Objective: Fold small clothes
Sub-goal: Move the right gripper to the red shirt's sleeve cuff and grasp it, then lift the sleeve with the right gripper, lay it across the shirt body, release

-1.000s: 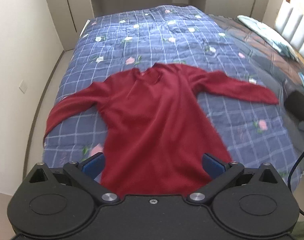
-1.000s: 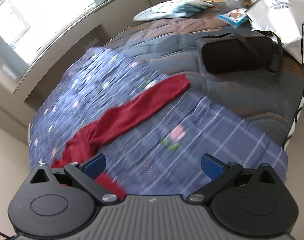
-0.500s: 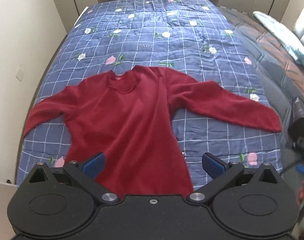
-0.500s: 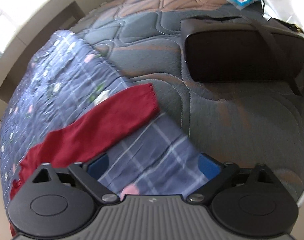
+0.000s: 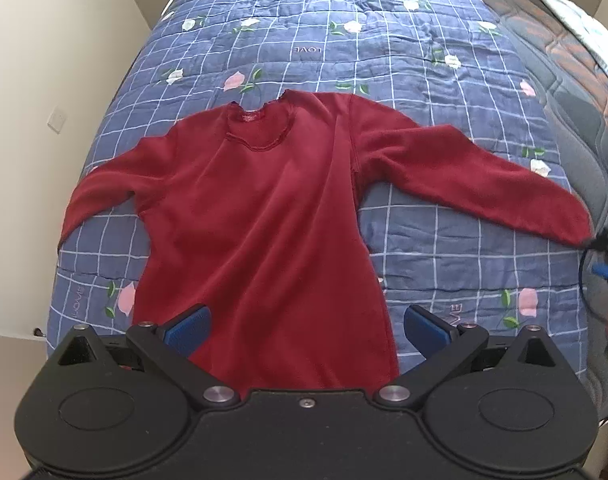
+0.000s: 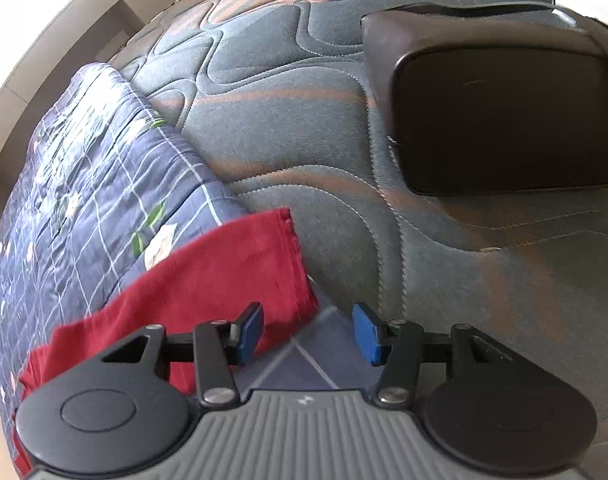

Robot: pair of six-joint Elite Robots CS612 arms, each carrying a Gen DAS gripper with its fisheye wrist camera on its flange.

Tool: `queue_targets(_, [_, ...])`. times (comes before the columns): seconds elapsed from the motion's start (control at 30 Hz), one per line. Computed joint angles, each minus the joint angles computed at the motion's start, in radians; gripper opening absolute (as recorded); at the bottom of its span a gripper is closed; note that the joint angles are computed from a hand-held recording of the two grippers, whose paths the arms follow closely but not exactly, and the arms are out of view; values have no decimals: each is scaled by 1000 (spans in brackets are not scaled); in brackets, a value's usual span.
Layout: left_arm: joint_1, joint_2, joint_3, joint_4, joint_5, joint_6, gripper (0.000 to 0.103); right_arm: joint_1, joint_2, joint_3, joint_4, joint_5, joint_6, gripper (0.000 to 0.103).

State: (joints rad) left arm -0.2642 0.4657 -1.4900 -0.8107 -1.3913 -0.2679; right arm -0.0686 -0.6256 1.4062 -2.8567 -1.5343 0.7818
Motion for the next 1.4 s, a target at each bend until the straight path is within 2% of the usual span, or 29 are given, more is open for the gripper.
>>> queue_targets(0.07, [1,-2,3,8,13,1,102,-3,16,-22,9,6,18,52])
queue_targets(0.2, [7,-6,6,17,38,-31,102,0,39,-63,36,-11,41,29])
queue_targets(0.33, [16,-12,11,16,50,-74,102,15,39,-92,78,-62,-32,11])
queue_targets(0.47, [22,-12,18,-4,30,-111,102,18,21,-85,33,-106,-100,10])
queue_targets(0.53, [21,-11,19,-12,24,-108,102,15,13,-87,17,-141,-90,9])
queue_targets(0.63, [23,-8,18,-33,7,-105,102,5,2,-83,-19,-154,-69,9])
queue_targets(0.8, [28,-4,14,-63,-13,-107,102,-6,3,-109,-14,-103,-124,9])
queue_targets(0.97, [37,2,3,-81,-25,-135,102,10,-3,-122,-42,-86,-150,10])
queue_targets(1.2, [64,7,3,-105,-36,-187,102,48,0,-191,-105,-4,-253,10])
queue_targets(1.4, [97,5,27,-135,-18,-203,102,101,32,-310,-90,65,-354,10])
